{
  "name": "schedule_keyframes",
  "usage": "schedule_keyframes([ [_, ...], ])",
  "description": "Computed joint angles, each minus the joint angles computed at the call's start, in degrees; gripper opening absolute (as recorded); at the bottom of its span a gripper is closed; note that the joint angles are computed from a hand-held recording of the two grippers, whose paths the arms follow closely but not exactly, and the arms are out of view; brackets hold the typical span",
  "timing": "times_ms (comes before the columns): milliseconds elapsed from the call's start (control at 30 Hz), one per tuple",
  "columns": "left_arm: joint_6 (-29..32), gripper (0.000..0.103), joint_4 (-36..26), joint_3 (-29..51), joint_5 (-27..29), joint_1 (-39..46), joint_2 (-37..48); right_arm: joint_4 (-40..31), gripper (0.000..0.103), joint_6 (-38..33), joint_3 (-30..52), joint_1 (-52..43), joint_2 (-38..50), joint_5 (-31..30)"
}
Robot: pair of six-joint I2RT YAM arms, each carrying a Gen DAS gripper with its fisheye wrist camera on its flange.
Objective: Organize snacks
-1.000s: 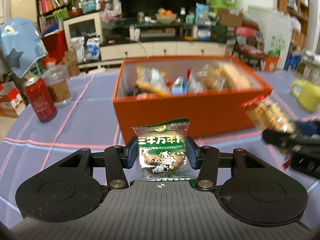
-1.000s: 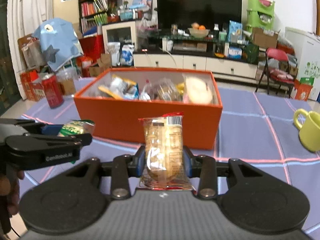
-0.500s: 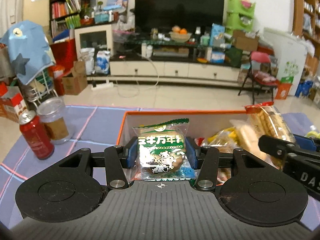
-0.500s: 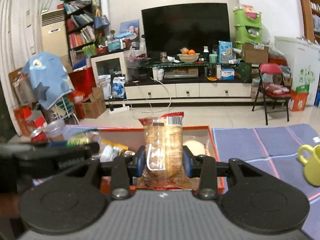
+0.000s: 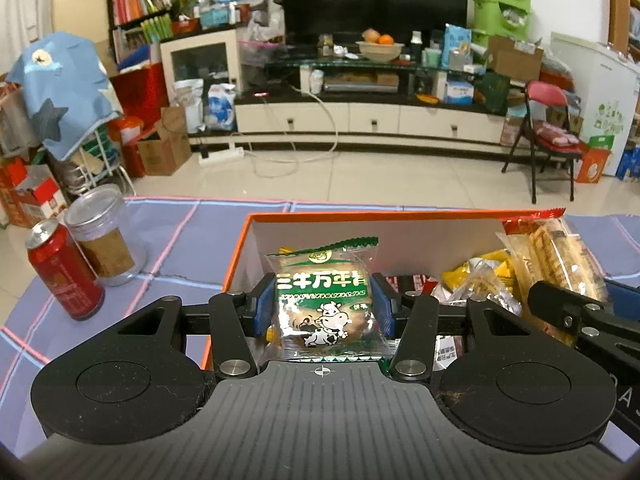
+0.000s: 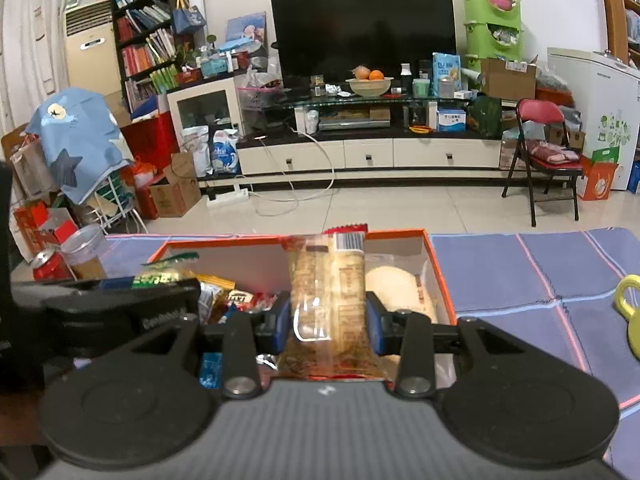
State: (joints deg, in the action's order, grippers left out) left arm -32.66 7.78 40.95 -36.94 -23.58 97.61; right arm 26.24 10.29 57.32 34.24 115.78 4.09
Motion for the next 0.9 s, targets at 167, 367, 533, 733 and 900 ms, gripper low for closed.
schedule_keyframes([
  [167, 0.28, 0.042, -0.23, 0.78, 0.48, -0.80, 0.83, -2.88, 0.047, 0.26, 2.12, 0.52, 0.51, 0.38],
  [367, -1.16, 0.093, -3.88, 0.21, -2.95, -1.16, -1.93, -0.49, 0.073, -0.62, -0.38, 0.66, -1.67, 2.71],
  [533, -3.27, 0.092, -11.72, -0.41, -5.25, -3.06, -8.53, 5.13, 0.102, -3.52, -7.44, 1.69, -8.39, 5.07],
  [733, -6.71, 0.093, -22.10, -4.20, -12.29, -9.34, -21.94, 6.70, 0.102, -6.28, -16.60, 2.44, -22.18, 7.76],
  [900, -18.54, 0.093, -33.54, -9.32, -14.91, -14.83, -31.80, 3.02, 0.103, -4.88, -22.24, 0.64, -31.31, 8.84],
])
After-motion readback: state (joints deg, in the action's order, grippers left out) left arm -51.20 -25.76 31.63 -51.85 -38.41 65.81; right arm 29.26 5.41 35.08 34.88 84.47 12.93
